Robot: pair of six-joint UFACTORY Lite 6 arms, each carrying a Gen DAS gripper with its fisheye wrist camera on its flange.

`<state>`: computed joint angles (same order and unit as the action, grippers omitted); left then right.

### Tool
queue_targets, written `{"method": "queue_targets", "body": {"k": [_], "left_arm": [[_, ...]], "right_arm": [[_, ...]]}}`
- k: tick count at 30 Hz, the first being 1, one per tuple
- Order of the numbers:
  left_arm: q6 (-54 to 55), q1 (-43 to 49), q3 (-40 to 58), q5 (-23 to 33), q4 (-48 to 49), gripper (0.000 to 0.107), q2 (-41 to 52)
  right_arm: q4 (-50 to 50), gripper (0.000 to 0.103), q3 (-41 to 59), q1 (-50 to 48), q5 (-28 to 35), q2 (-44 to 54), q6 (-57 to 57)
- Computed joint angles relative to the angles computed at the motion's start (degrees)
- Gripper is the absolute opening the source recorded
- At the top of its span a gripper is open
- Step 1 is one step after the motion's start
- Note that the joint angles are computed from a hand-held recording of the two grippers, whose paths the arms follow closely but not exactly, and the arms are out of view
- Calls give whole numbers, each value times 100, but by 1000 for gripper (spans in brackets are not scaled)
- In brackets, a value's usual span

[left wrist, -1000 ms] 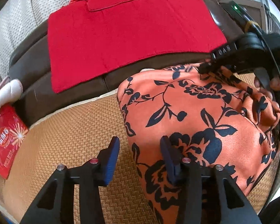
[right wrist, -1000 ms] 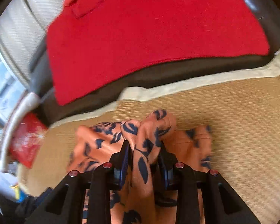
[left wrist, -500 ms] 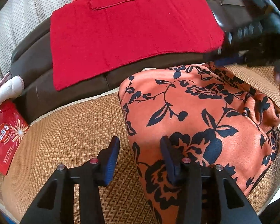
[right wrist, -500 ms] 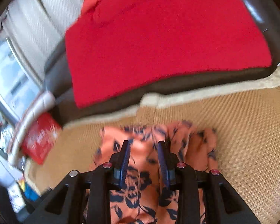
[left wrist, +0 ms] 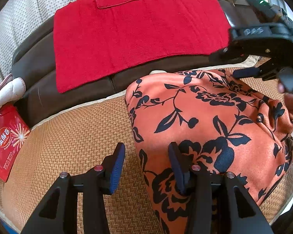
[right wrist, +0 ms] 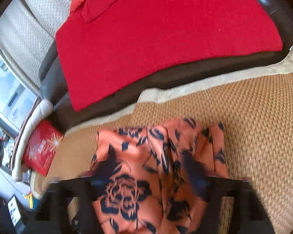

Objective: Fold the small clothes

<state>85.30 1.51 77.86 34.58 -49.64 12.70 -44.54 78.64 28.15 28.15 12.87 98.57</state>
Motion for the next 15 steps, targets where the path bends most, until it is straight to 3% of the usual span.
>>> {"method": "queue_targets", "body": {"k": [3,5,9,15], "left_arm": [[-154,23,218,112,99,51,149],[-362,62,476,268,229,55,317],[-1058,218,1190,712,493,55,758],[-986,142,1035,401,509,55,711]], "right_arm": [[1019,80,246,-277,-77,489,-927],[1399,78,102,-388,-213,278,-1304],[666,79,-824,-97,-317,-912,-483],[625,79,-2033,771,-56,-2131,404]]}}
